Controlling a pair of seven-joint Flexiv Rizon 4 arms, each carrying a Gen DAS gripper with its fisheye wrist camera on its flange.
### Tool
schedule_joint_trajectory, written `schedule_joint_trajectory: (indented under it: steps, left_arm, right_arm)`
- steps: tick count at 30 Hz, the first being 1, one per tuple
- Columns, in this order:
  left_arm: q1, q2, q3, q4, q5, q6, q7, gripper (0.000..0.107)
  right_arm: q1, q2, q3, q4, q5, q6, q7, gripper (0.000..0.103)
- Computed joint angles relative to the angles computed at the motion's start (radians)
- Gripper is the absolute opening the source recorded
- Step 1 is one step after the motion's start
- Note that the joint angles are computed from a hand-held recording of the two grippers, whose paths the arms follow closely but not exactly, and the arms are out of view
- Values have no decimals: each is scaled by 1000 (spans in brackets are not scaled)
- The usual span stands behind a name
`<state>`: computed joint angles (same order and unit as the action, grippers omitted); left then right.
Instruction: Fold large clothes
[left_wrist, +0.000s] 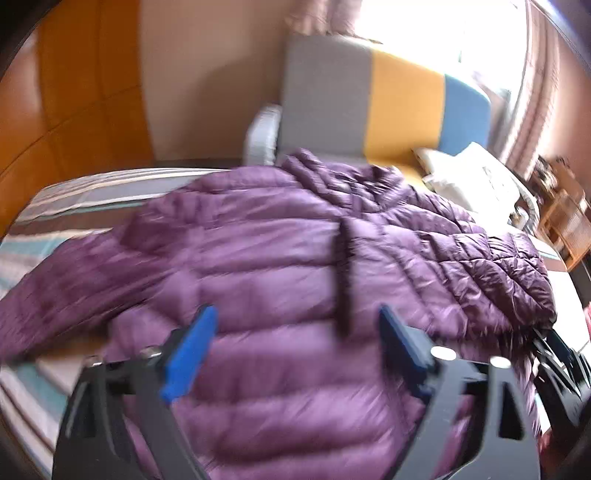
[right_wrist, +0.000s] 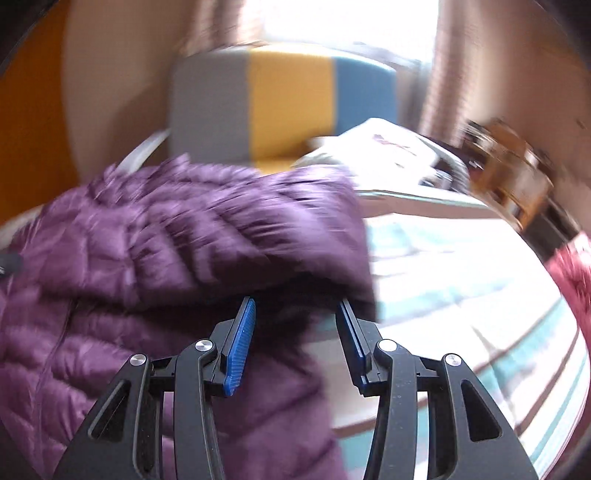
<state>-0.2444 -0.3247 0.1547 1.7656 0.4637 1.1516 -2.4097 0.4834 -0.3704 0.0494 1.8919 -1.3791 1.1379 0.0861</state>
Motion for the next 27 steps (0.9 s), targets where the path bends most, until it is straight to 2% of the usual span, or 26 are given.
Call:
schedule_joint_trajectory:
  steps: [3, 5, 6, 7, 9, 11, 14, 16, 18, 23, 24, 25, 27]
  left_arm:
    - [46, -84, -56, -64, -114, -25, 105, 68]
    - [55, -125, -70, -78, -179, -11, 144, 35]
    - [53, -132, -69, -73, -193, 16, 158, 25]
    - [46, -130, -62, -67, -199, 31, 174, 15]
    - [9, -117, -18, -56, -177, 49, 159, 8]
    - [-29, -97, 33, -50, -135, 38, 118, 7]
    - [-40, -59, 72, -13, -81, 47, 60, 7]
    - [-24, -39, 71, 14, -63, 49, 47, 7]
    - [-13, -23, 72, 38, -40, 51, 34, 7]
    - [-2, -22, 66, 50, 6, 56, -8, 9]
    - [-5, -19, 67, 51, 18, 54, -15, 9]
    - [-5, -19, 66, 47, 26, 50, -20, 9]
    - [-14, -23, 74, 36, 54, 47, -57, 9]
  right_arm:
    - [-14, 27, -11, 38, -50, -15, 132, 45]
    - [-19, 24, -2, 44, -62, -30, 185, 45]
    - [-29, 29, -3, 53, -77, -23, 220, 45]
    - [-36, 28, -1, 56, -91, -17, 243, 45]
    - [-52, 24, 4, 58, -94, -2, 262, 45]
    - [-57, 10, 9, 48, -75, 13, 246, 45]
    - [-59, 11, 3, 52, -92, 34, 266, 45]
    - [-70, 18, -2, 54, -144, 61, 309, 45]
    - [-83, 21, 2, 50, -175, 81, 326, 40]
    - [-111, -21, -1, -38, -226, 180, 331, 37]
    - [-110, -44, 2, -67, -192, 194, 284, 37]
    - [-103, -61, 1, -88, -155, 199, 237, 32]
    - [-87, -124, 11, -149, -2, 207, 56, 27]
